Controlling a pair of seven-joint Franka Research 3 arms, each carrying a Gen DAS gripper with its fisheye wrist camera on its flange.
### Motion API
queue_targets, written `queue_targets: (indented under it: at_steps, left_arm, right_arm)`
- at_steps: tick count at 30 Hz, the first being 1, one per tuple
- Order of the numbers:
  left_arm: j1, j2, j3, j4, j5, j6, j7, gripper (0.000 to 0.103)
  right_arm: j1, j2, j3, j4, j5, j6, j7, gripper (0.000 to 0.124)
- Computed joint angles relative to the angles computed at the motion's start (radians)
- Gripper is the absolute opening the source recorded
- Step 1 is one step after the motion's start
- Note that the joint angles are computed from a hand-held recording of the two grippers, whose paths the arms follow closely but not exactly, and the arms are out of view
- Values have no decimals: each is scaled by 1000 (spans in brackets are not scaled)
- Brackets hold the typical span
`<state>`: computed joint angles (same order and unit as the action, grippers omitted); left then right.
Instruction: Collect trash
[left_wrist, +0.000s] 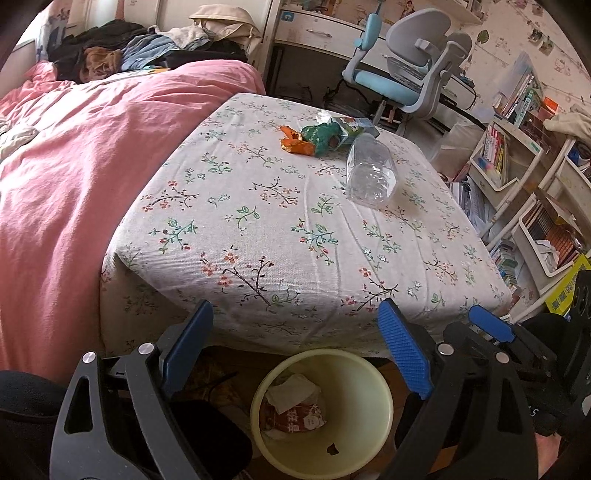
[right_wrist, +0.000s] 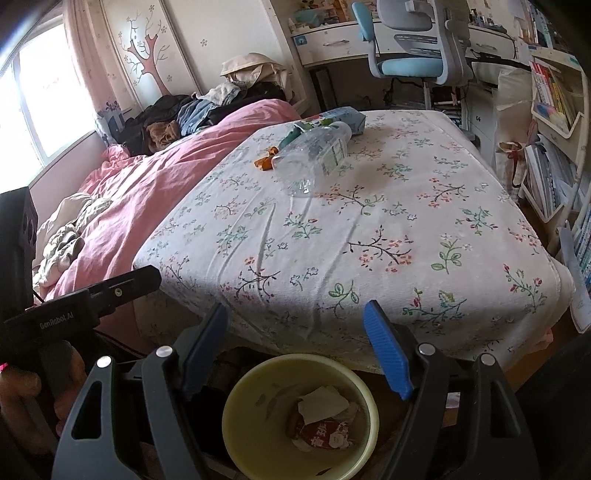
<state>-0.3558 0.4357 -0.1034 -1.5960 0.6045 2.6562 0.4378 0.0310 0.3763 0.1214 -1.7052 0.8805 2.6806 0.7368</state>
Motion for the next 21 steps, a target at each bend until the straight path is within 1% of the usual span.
queue_targets:
  at_steps: [21]
  left_arm:
    - [3, -1, 3, -6, 2, 5, -4, 88]
  right_arm:
    - [3, 0, 2, -4, -4, 5, 0, 73]
